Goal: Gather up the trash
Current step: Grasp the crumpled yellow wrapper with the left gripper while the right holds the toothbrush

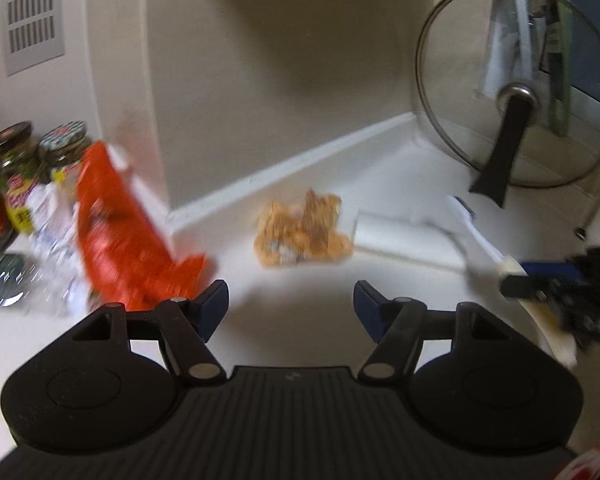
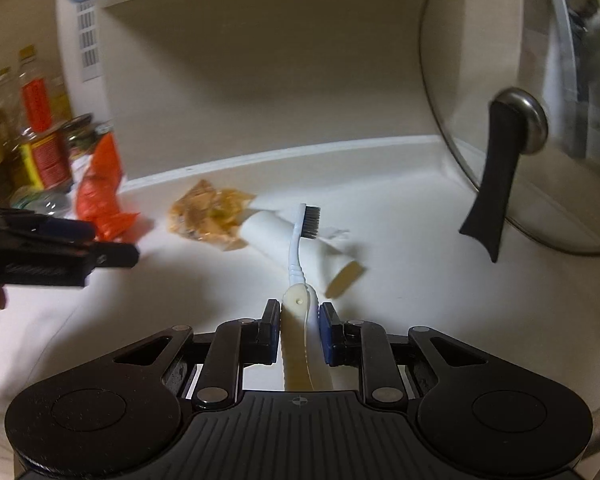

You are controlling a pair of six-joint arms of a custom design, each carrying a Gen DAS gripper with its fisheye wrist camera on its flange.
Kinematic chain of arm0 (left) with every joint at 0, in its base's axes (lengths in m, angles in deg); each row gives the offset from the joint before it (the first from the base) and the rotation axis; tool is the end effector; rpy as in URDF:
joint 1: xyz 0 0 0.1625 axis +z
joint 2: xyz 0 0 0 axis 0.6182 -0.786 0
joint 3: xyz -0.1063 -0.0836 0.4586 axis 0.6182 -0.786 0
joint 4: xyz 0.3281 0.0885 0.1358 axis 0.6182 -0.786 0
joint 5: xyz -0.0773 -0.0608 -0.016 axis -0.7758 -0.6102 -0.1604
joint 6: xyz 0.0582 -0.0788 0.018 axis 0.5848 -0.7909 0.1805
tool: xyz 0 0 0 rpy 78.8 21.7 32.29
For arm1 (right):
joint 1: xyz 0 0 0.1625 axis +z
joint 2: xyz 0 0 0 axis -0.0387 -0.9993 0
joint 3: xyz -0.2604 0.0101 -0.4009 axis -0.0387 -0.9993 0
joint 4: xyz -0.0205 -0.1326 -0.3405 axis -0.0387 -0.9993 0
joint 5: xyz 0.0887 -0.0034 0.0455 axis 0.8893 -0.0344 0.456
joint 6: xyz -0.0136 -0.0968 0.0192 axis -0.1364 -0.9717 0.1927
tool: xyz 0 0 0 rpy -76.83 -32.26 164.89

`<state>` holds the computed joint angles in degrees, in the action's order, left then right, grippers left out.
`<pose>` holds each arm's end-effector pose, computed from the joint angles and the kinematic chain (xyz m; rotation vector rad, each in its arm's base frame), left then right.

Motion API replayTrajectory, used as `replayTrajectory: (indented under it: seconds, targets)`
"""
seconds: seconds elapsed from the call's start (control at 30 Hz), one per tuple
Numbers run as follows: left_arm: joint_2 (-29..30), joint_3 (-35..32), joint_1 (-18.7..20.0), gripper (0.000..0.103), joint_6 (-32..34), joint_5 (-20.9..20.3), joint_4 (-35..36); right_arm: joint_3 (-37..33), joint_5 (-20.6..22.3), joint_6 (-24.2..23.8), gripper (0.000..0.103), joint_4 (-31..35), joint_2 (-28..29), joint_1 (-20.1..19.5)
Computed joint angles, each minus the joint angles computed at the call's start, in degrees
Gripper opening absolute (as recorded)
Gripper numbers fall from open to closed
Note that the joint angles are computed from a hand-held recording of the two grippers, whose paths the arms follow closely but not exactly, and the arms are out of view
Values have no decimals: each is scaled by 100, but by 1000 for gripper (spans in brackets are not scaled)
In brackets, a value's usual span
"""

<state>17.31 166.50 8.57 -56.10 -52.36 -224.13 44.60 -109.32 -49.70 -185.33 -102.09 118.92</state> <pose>-0.3203 -0.6434 0.3984 0.6440 2.2834 -0.9808 0.4151 -0.6456 0.3207 0.7873 -2.3837 0.8430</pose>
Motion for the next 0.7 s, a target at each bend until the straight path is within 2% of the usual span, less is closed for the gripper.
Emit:
replayTrajectory:
  seconds: [0.17,0.3,0.33,0.37,0.4,0.43,0.5,0.7]
  targets:
    - [500,-534,151,66,565,-44,-399,-156,1,19,21,-82,102,-84]
    - [796,-940,253,64,888,-87,-252,-234,23,83,21,-78,170,-137]
    - [855,-1014,270,61,963,-59,-187,-236,31,91,21,-84,180,-146]
    - [904,-1082,288,49,1014,-36,-106,-241,39,98,21,-82,192,-152]
    - [936,-1120,295,42,1042,15,-37,-244,45,115,21,-74,201,-157]
    - [945,-1120,300,41,1077,3,-45,-251,55,130,21,-65,211,-161]
    - [904,-1084,297,29,1050,-32,20,-250,48,126,21,-90,229,-159]
    - [538,-563,170,24,858,48,-30,-211,41,170,21,-113,223,-103]
